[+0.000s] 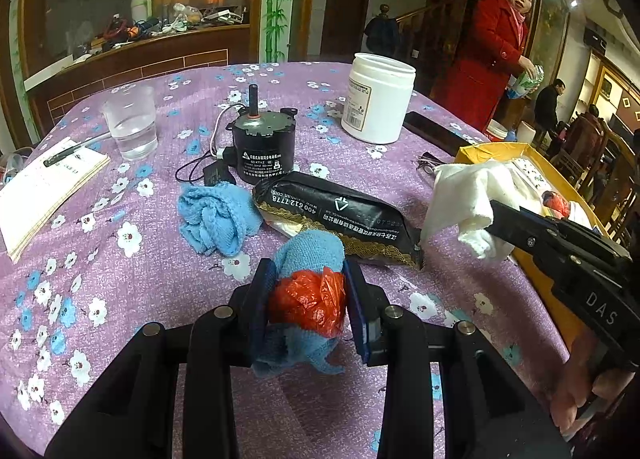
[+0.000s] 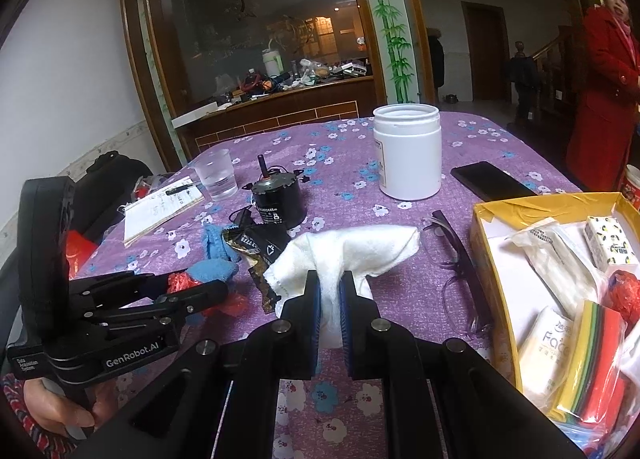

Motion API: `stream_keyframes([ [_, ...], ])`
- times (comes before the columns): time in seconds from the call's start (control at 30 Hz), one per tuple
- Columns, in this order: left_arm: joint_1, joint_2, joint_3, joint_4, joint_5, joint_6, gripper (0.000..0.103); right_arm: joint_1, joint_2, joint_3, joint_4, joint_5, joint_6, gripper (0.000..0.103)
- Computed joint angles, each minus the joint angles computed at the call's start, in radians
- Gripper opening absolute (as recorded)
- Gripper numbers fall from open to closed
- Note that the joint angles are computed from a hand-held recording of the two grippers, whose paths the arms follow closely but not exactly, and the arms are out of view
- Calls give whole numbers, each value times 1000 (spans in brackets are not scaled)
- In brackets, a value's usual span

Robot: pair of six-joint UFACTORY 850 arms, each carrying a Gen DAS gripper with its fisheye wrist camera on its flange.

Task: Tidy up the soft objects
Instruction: 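Lift the blue sock with left gripper while right gripper lifts the white cloth toward the tray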

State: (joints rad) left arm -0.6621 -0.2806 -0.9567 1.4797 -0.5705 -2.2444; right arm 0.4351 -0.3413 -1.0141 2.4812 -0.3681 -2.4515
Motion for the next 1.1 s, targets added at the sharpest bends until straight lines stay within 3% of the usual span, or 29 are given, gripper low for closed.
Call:
stream_keyframes([
  [0.5, -24, 12, 6, 71, -27, -40, 32, -2, 11, 14, 57, -34, -52, 10],
  [0.77, -40, 32, 19, 113, -63, -85, 32, -14, 7, -1, 54, 14, 18, 10],
  [1.1, -43, 37, 23, 143, -54, -105, 32, -19, 100, 88, 58, 0, 48, 10],
])
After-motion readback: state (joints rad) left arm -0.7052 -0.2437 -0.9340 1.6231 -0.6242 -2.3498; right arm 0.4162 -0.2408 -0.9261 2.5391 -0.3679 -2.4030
